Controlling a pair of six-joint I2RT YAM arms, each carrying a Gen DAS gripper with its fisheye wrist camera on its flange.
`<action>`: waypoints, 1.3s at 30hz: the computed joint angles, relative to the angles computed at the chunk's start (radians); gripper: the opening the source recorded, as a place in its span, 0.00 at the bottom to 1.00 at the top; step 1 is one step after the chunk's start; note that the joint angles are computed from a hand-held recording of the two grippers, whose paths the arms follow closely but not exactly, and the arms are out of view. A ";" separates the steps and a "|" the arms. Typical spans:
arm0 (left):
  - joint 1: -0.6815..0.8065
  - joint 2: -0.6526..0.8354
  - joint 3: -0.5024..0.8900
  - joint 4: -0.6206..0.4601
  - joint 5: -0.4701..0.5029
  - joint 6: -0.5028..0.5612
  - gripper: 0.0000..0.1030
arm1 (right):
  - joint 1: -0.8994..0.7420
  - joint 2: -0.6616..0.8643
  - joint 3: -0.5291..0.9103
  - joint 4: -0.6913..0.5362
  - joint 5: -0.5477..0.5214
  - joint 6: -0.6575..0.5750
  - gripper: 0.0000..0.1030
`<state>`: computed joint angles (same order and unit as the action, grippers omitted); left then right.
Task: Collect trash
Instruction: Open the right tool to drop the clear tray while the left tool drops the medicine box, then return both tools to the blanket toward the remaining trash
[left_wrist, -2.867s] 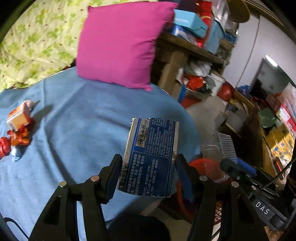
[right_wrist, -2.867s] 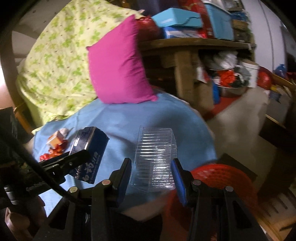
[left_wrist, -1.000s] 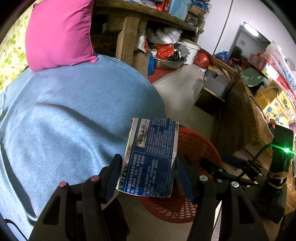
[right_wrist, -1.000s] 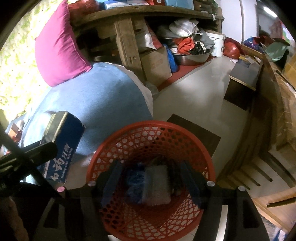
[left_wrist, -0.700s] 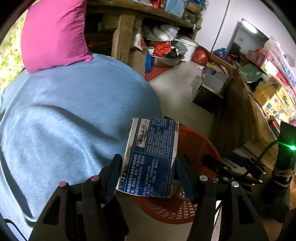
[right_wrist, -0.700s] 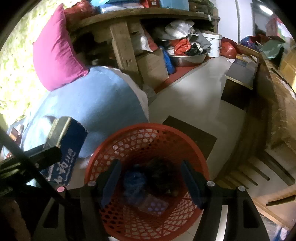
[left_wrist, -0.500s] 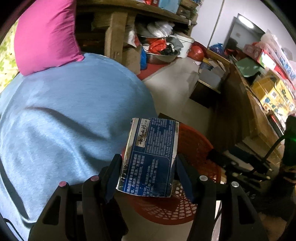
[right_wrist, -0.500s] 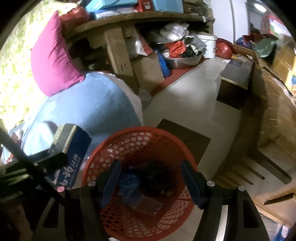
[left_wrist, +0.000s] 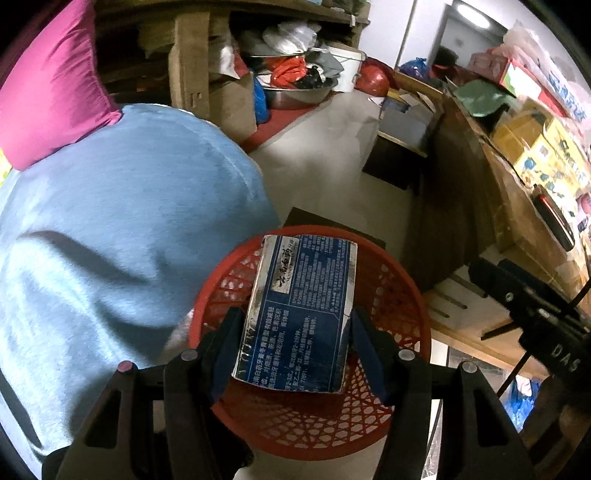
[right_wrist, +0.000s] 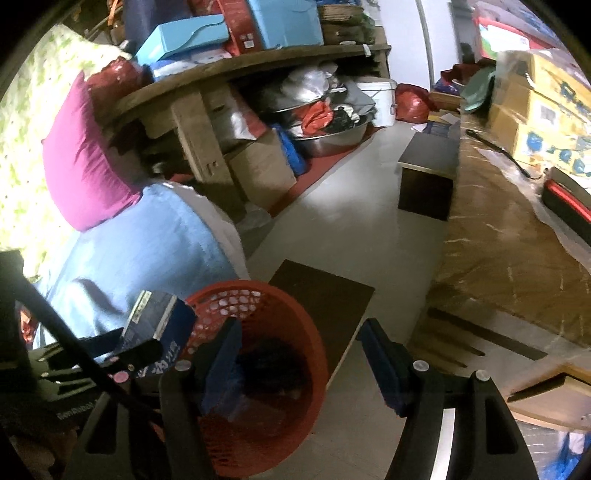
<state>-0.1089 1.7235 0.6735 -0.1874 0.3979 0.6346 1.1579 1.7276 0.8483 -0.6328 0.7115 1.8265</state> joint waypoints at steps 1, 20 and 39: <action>-0.014 0.001 -0.004 0.008 -0.006 -0.009 0.60 | 0.000 -0.007 -0.007 0.000 0.002 0.005 0.69; -0.042 0.002 -0.027 0.053 -0.054 -0.021 0.75 | -0.012 -0.005 -0.008 0.015 0.005 -0.017 0.69; 0.280 -0.137 0.101 -0.185 0.148 0.110 0.75 | -0.057 0.127 0.257 0.013 0.030 -0.266 0.69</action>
<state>0.1708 1.5867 0.7747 -0.3724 0.5462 0.7441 1.1007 1.8541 1.1058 -0.6202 0.7418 1.5604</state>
